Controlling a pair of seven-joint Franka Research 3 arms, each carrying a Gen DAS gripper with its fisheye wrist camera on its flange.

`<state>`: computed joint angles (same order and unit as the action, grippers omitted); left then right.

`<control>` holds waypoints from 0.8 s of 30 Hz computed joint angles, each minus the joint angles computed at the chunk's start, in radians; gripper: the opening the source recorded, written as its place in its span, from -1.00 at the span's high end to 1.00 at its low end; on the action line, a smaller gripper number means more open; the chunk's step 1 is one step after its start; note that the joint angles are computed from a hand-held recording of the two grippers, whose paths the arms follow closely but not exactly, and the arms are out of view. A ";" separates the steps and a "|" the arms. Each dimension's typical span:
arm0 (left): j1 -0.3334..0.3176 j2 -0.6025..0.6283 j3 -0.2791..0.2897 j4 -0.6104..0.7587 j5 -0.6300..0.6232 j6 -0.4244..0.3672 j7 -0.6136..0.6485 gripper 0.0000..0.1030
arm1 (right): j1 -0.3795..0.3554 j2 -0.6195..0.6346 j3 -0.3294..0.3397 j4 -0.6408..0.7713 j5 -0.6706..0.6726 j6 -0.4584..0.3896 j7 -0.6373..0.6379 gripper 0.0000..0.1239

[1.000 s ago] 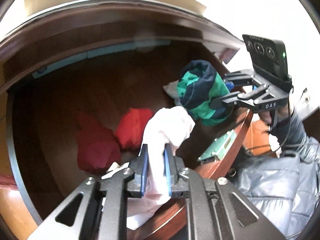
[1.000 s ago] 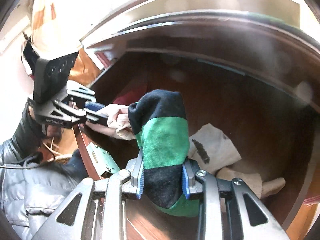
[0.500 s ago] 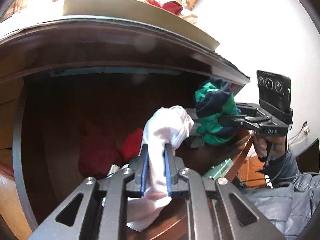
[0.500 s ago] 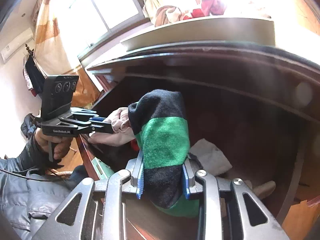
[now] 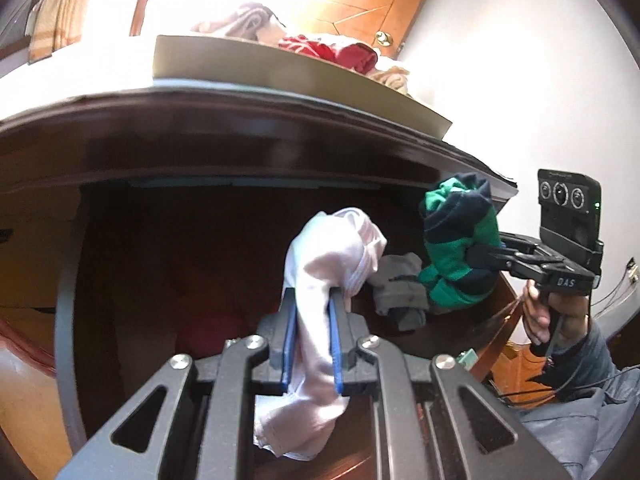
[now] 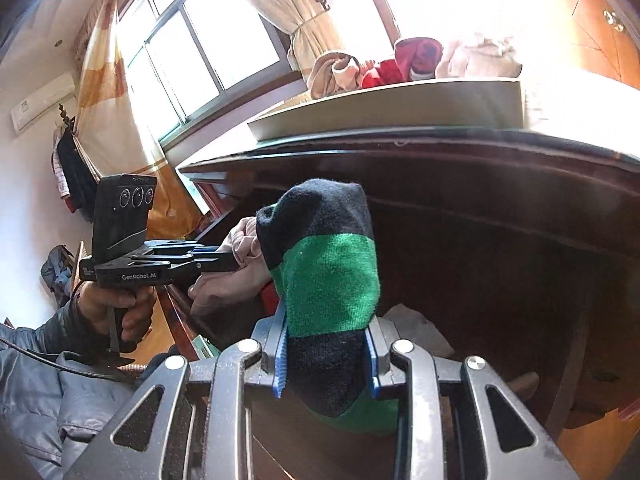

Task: Take underwear out of drawer
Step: 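Lift the green-striped sock and white sock up out of the drawer, then carry both held socks over the cardboard tray lid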

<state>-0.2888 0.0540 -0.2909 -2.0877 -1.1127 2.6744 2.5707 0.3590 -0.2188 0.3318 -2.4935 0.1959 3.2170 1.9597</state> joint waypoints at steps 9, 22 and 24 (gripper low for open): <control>-0.028 -0.018 -0.011 -0.031 0.065 0.146 -0.054 0.77 | -0.177 -0.021 0.181 -0.026 0.001 0.067 0.051 0.49; -0.063 -0.042 -0.019 -0.057 -0.004 0.258 0.022 0.77 | -0.224 -0.046 0.260 -0.067 0.137 0.160 -0.047 0.49; -0.071 -0.045 -0.019 -0.059 -0.030 0.283 0.044 0.77 | -0.225 -0.043 0.267 -0.070 0.163 0.179 -0.069 0.49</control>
